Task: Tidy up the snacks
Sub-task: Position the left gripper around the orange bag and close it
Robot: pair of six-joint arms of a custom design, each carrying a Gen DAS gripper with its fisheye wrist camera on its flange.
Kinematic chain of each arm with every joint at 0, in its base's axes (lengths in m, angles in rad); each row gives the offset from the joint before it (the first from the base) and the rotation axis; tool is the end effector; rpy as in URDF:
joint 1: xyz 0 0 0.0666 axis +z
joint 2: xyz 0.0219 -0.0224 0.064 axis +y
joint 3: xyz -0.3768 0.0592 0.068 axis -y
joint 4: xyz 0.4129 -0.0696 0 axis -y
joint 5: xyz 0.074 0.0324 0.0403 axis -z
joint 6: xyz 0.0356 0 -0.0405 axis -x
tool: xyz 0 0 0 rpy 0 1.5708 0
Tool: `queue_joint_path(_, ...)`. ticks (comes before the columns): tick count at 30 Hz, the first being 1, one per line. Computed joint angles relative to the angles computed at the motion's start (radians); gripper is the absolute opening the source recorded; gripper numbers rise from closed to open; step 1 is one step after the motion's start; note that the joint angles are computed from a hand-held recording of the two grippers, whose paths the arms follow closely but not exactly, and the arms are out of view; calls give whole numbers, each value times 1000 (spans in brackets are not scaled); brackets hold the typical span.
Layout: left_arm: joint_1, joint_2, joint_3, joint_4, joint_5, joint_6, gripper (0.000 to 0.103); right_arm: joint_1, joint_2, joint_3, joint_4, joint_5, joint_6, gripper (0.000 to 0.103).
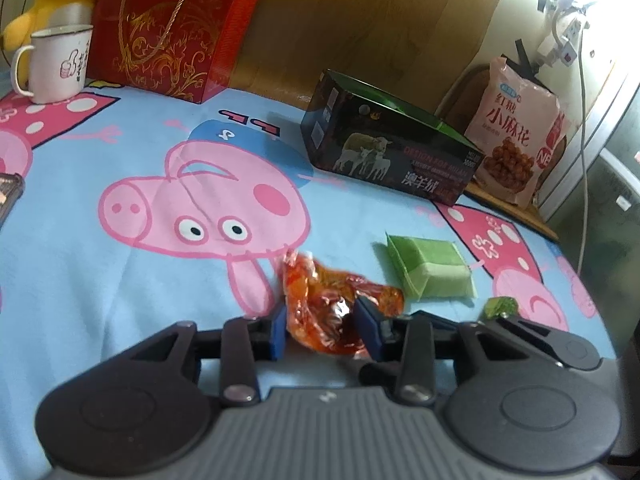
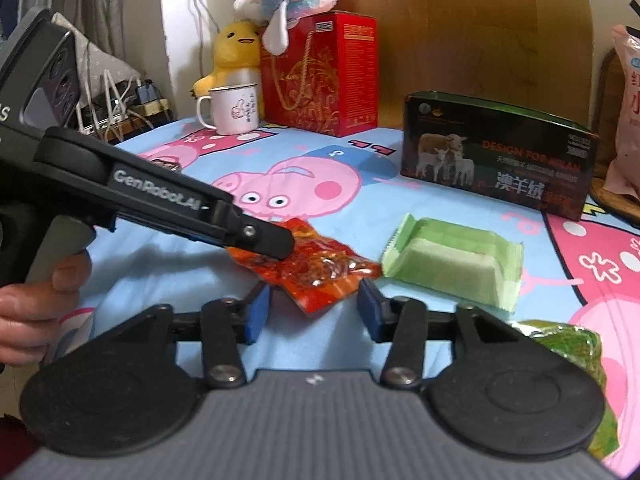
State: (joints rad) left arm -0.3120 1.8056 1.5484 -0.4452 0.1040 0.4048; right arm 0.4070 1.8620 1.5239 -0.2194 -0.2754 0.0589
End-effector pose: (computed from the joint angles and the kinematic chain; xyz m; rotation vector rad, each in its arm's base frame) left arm 0.6254 -0.2060 0.3054 -0.0516 2.3170 -0.4898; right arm 0.6176 0.2763 0.2776 -0.6538 2.0432 0.4975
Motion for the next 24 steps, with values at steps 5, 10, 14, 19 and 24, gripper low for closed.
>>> queue_joint_path(5,-8,-1,3,-12,-30,-23,36,6,1,3,-9,3,22,64)
queue_joint_path(10,-9,-2,2,-13,-32,-27,37,6,1,4,-12,1,24,70)
queue_joint_path(14,-11,-3,0,-11,-41,-36,37,8,1,4,-14,-1,34,74)
queue_joint_path(19,-15,-3,-1,-9,-53,-46,38,10,1,4,-17,1,43,75)
queue_joint_path(24,-18,-3,-2,-8,-70,-61,41,8,4,7,-19,-3,43,75)
